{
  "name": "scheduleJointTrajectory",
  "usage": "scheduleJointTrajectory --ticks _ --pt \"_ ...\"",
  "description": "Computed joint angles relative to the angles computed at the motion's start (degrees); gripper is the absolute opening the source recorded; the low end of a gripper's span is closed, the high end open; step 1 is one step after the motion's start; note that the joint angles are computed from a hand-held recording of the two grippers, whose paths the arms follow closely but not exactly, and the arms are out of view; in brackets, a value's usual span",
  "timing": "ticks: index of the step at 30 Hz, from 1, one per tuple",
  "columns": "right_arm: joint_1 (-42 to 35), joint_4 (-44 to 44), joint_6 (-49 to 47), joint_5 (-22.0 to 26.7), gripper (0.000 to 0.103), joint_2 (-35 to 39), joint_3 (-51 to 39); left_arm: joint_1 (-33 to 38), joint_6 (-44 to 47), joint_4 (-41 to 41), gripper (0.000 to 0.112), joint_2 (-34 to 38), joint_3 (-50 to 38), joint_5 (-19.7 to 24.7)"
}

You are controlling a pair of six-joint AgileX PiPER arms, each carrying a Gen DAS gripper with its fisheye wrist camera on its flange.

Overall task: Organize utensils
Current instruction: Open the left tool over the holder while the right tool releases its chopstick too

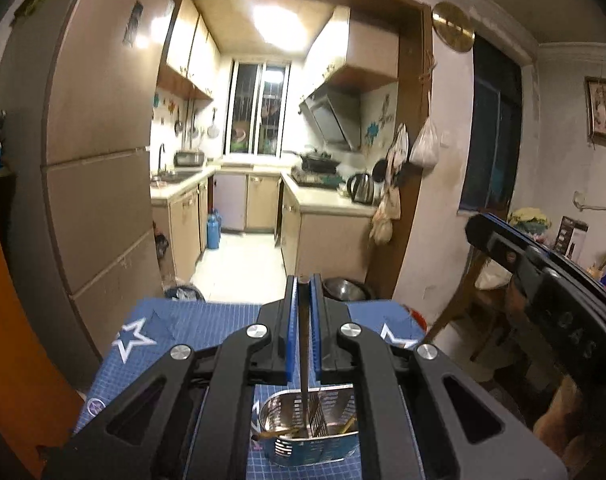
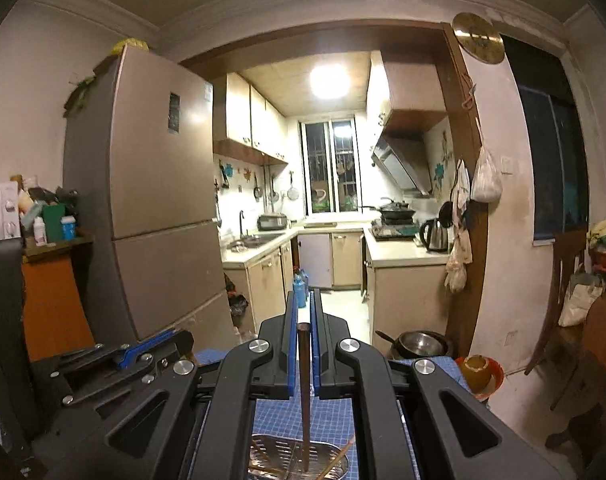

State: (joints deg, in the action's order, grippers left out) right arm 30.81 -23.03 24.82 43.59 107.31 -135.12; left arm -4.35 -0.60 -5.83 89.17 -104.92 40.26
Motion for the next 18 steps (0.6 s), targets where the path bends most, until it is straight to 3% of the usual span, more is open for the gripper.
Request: scheduleJointTrajectory --ticks 5,7,9,10,14,18 --pt "-0.48 -1.94 3.41 -2.14 0.007 2.07 4.71 -0.14 1.86 -0.31 0.005 0.72 4.25 -2.19" --pt "-1.12 0.99 0.83 -0.44 0.008 3.76 3.58 -1.27 -1.67 4.44 0.005 -0.02 6.81 -3.68" --pt "-0.99 -0.78 2.23 -0.97 0.021 3.38 5.44 -0.45 -0.99 2.91 0.007 0.0 6.5 -3.38" --pt "-1.18 -1.3 3.14 -2.65 0.029 2.08 8.02 -0.05 -0.98 2.63 0.007 -0.35 6.54 -3.64" --pt "-1.89 -4.61 7.34 -6.71 0.029 -3.29 16.26 1.49 -2.73 2.64 0.011 -4.5 9.81 -7.02" --pt "-3.73 -6.25 9.59 -11.29 0.029 -11.58 27.57 3.63 -1.95 0.98 0.011 -13.11 17.25 -12.42"
